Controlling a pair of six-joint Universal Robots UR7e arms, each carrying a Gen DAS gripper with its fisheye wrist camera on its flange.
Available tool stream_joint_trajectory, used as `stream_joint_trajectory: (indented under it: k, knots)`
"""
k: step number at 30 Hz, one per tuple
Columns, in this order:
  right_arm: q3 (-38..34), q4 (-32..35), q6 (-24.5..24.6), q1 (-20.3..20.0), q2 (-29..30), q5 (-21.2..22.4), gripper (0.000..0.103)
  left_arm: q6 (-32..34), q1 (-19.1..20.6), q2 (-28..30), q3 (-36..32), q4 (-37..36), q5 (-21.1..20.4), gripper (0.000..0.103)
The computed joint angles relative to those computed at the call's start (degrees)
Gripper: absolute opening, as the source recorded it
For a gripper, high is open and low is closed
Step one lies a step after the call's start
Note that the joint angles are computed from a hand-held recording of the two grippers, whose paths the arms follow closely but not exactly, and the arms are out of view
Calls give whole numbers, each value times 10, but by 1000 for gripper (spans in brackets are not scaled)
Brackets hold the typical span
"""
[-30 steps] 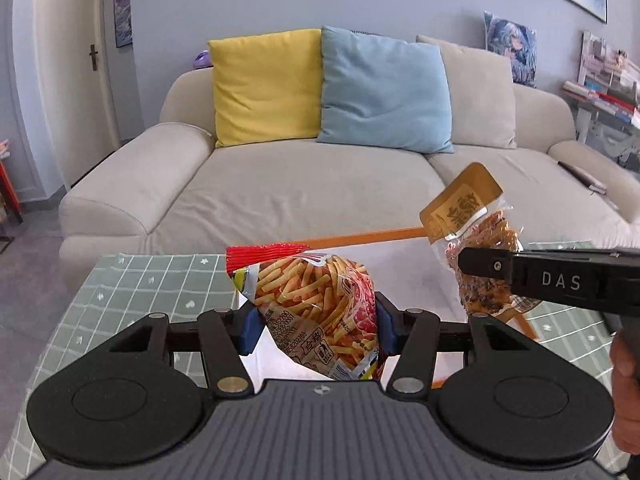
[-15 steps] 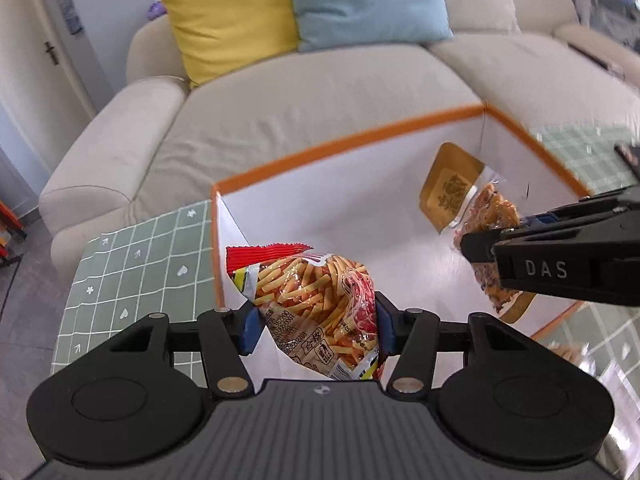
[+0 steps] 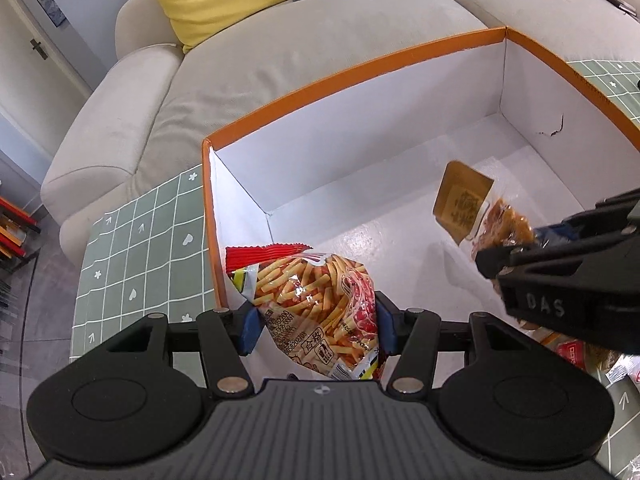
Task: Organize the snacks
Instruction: 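Open both tools to drop the bags into the orange box, then withdraw both tools from the box back toward the remaining snacks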
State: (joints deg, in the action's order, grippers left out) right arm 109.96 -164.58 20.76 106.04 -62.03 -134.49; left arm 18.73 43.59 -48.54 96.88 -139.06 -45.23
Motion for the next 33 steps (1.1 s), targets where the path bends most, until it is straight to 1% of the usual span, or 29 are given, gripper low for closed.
stream_joint_trajectory:
  k: [2,3,8,10,13,17,23,27,30,33]
  knots:
    - [2,4,8,1,1,0,23,-4,0,-1,-1,5,-2,65]
    - [2,7,9,1,1,0,23,-5,2,1,-5,6,-3,68]
    - [-2,31,10,5,-4,-4,24,-24,5,-4,-11,21,-19,70]
    - [-2,26,11,5,-4,0,25,-22,3,-9,-5,12,-20,75]
    - [-5,23,7,10,-4,-9,26,4,-4,-14,11,-21,-12,78]
    - [-5,31,8,15,-9,-9,26,26,-11,-24,22,-37,-7,80]
    - [9,18,18,19,-23,12,26,29,-20,-37,33,-43,5,80]
    - [14,8,20,27,-29,16,27,23,-28,-50,42,-38,17,81]
    - [20,-9,16,37,-34,6,29,22,-38,-63,59,-59,29,83]
    - [26,-22,3,50,-37,-18,33,8,-47,-81,77,-66,27,84]
